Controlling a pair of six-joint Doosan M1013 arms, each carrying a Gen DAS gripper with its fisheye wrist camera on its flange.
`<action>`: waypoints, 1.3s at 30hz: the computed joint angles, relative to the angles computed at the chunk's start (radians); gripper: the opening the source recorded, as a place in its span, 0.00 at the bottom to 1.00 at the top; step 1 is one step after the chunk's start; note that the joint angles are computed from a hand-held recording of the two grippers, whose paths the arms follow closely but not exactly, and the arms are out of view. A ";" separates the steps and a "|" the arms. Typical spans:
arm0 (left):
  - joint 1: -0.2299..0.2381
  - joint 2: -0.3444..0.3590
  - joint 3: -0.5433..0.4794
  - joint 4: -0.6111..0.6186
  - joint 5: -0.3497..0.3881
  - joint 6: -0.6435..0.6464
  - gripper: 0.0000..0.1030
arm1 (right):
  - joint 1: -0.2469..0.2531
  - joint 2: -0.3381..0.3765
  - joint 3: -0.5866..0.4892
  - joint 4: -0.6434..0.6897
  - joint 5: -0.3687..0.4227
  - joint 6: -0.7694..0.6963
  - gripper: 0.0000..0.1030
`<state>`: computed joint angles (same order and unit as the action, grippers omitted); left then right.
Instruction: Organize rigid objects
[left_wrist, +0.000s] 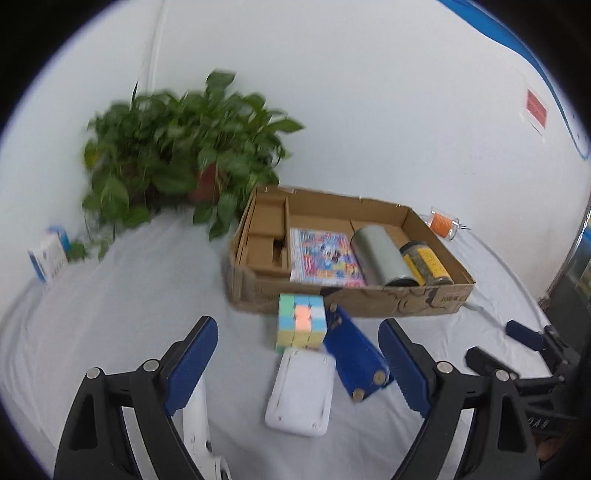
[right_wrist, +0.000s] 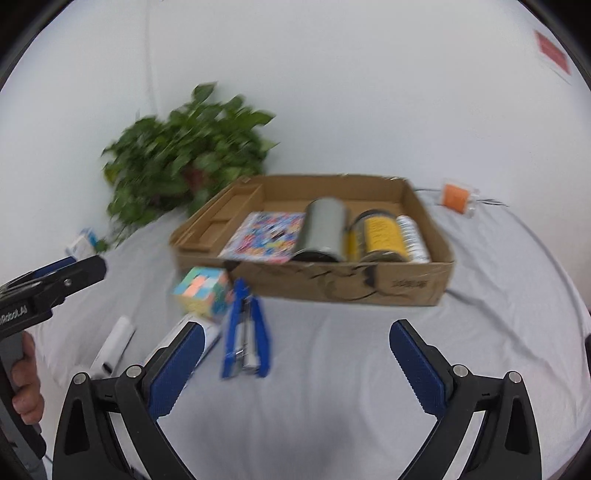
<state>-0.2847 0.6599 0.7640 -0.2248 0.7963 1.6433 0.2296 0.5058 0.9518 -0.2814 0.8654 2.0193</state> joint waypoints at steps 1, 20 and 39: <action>0.013 0.003 0.000 -0.041 0.026 0.015 0.86 | 0.013 0.006 -0.008 -0.005 0.001 -0.024 0.98; 0.139 0.063 0.019 -0.333 0.220 0.088 0.83 | 0.026 0.146 -0.174 0.507 0.224 -0.289 0.94; 0.105 0.141 -0.167 -0.318 0.350 0.003 0.59 | -0.075 0.234 -0.269 0.426 0.296 -0.095 0.71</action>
